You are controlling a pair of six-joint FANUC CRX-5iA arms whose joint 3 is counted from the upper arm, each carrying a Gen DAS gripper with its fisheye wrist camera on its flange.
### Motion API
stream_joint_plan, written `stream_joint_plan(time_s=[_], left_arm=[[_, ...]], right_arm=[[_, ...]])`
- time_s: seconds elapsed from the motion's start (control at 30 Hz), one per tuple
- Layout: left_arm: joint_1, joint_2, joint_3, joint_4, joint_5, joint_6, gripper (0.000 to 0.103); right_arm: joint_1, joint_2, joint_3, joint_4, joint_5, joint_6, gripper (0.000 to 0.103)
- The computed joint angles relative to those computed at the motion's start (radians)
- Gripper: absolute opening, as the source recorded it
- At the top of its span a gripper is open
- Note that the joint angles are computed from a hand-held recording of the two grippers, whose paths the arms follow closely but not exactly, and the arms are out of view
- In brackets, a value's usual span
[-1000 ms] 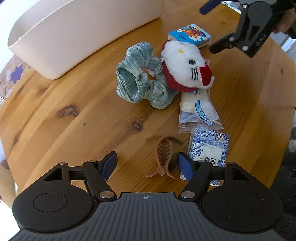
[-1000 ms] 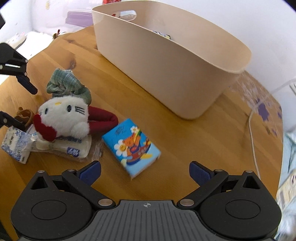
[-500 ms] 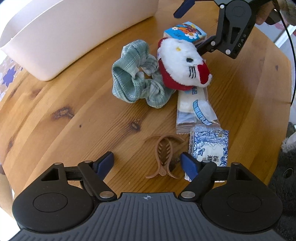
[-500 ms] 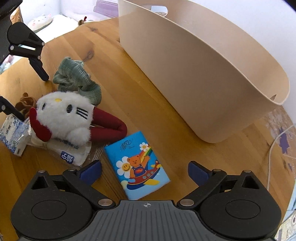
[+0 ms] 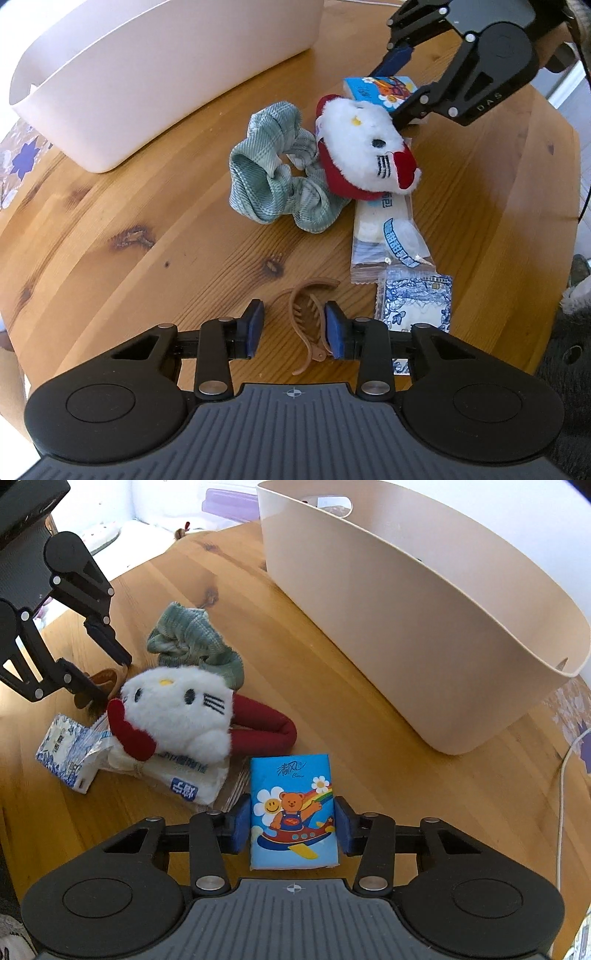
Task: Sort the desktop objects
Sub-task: 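Grip the brown claw clip with the left tool while the right tool grips the blue tissue pack, then lift the claw clip and tissue pack and carry them over the cream basket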
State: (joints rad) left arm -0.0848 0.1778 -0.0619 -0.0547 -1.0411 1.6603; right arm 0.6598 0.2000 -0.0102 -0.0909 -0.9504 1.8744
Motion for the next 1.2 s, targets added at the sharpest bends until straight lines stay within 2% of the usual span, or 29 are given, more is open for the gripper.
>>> stream_joint_plan(time_s=[0.27,0.3,0.67,0.93,1.2], left_arm=[[-0.055,0.011,0.041,-0.071,-0.043,0.058,0.036],[-0.085,0.032,0.07,-0.082,-0.056,0.092,0.036],[-0.085,0.015,0.102,-0.137,-0.07,0.109,0.036],[-0.106,0.001,0.122,-0.18,-0.067,0.112,0.036],[-0.126,-0.016,0.168,-0.238,-0.064,0.093,0.036]], right_arm=[[0.004,-0.068,-0.054,0.003,-0.011,-0.042,0.043],[0.002,-0.078,-0.06,-0.001,-0.011,-0.047,0.043],[-0.033,-0.197,-0.137,-0.004,0.003,-0.072,0.043],[-0.05,-0.237,-0.106,-0.012,-0.022,-0.055,0.043],[-0.071,-0.282,-0.087,-0.009,-0.001,-0.058,0.043]])
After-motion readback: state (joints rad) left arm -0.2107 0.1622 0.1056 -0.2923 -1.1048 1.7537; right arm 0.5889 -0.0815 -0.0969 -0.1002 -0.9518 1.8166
